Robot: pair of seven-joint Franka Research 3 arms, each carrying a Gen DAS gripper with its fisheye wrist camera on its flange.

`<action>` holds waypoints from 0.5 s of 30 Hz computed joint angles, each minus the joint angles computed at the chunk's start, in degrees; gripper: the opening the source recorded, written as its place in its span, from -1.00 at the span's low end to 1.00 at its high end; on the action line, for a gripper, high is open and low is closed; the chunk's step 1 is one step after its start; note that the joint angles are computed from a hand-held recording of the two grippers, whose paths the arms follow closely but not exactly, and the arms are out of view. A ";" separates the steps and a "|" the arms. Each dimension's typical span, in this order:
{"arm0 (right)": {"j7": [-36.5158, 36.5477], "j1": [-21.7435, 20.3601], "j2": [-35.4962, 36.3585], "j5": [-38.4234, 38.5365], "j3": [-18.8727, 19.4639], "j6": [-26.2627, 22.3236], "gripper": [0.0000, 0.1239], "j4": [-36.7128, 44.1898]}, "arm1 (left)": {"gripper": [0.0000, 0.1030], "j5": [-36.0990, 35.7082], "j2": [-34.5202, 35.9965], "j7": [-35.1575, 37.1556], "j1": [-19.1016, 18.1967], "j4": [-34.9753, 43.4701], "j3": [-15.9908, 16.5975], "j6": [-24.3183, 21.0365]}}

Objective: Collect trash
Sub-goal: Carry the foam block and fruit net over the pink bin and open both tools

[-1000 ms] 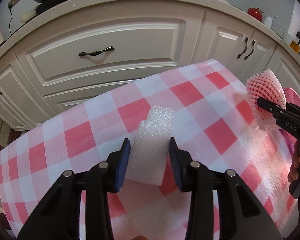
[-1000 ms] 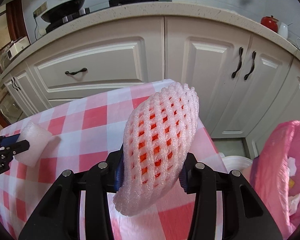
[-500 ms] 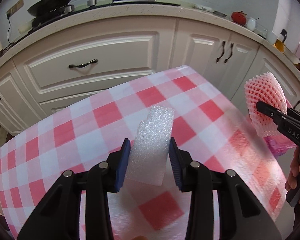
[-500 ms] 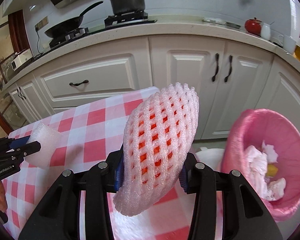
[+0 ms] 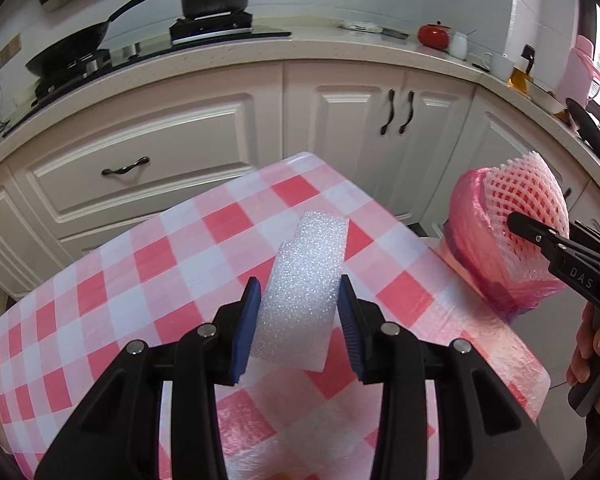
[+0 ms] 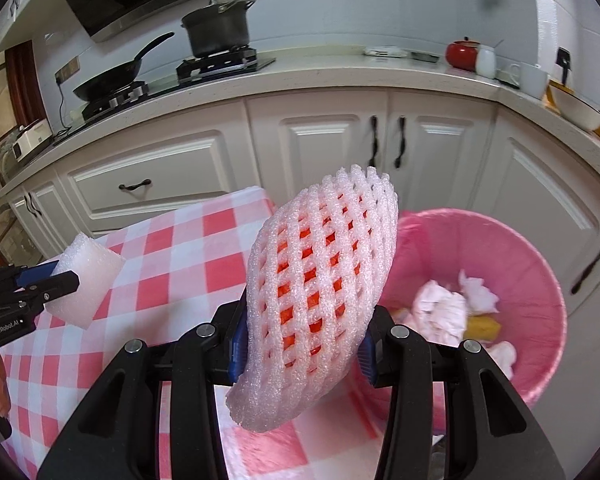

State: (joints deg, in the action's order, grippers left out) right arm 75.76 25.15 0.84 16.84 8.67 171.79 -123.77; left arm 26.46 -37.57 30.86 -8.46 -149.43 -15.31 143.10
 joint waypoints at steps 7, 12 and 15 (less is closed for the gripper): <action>-4.23 -1.26 -2.19 4.16 -1.11 0.04 -0.32 -2.20 | -0.27 1.10 3.19 -0.68 -0.40 3.17 -1.42 0.21; -6.17 -2.26 -3.19 5.83 -1.97 -0.21 -0.32 -2.91 | -0.27 2.12 6.21 -1.31 -0.71 5.78 -2.08 0.91; -6.97 -2.94 -3.60 6.34 -2.48 -0.30 -0.32 -3.05 | -0.27 3.08 8.69 -1.80 -0.87 7.86 -2.58 1.82</action>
